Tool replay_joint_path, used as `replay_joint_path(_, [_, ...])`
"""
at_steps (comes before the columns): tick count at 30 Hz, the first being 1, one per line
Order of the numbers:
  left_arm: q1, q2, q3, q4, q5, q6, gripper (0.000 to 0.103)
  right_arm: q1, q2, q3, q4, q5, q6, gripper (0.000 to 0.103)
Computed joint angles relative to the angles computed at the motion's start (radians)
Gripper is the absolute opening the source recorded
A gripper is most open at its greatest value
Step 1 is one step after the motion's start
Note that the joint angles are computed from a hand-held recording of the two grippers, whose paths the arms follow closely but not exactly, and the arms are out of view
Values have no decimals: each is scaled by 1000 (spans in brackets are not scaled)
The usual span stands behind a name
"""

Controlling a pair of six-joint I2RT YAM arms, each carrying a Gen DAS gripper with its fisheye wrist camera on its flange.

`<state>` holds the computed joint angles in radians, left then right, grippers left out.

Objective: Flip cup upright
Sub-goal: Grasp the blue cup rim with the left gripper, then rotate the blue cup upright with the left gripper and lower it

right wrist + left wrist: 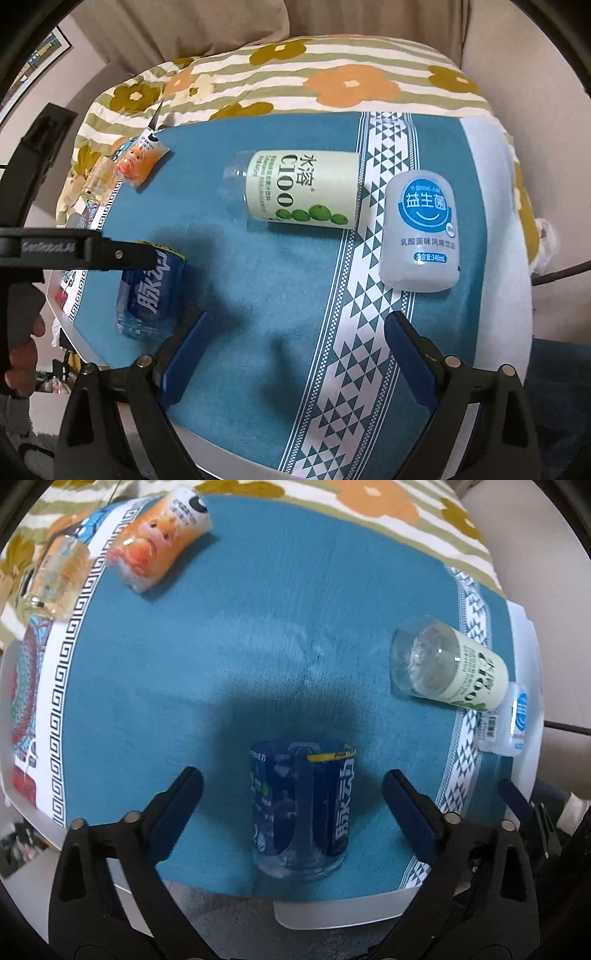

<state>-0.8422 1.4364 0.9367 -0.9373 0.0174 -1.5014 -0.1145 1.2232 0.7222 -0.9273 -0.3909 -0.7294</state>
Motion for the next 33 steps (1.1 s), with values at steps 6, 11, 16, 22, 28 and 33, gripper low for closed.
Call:
replay_joint_path(6, [34, 61, 5, 25, 56, 16, 89, -25, 112, 10, 6, -24, -30, 93])
replay_joint_path(11, [47, 75, -6, 66, 75, 30, 69, -37, 143, 17, 17, -36, -29, 93])
replay_joint_path(16, [46, 82, 3, 64, 80, 60, 69, -53, 155, 29, 21, -42, -20, 93])
replay_joint_path(22, [30, 59, 43, 19, 57, 87, 68, -77, 134, 36, 7, -55, -14, 93])
replay_joint_path(28, [-47, -37, 68, -35, -57, 82, 68, -84, 60, 38, -35, -82, 0, 93])
replay_joint_path(33, [-204, -67, 69, -81, -372, 89, 68, -82, -6, 15, -36, -97, 0, 93])
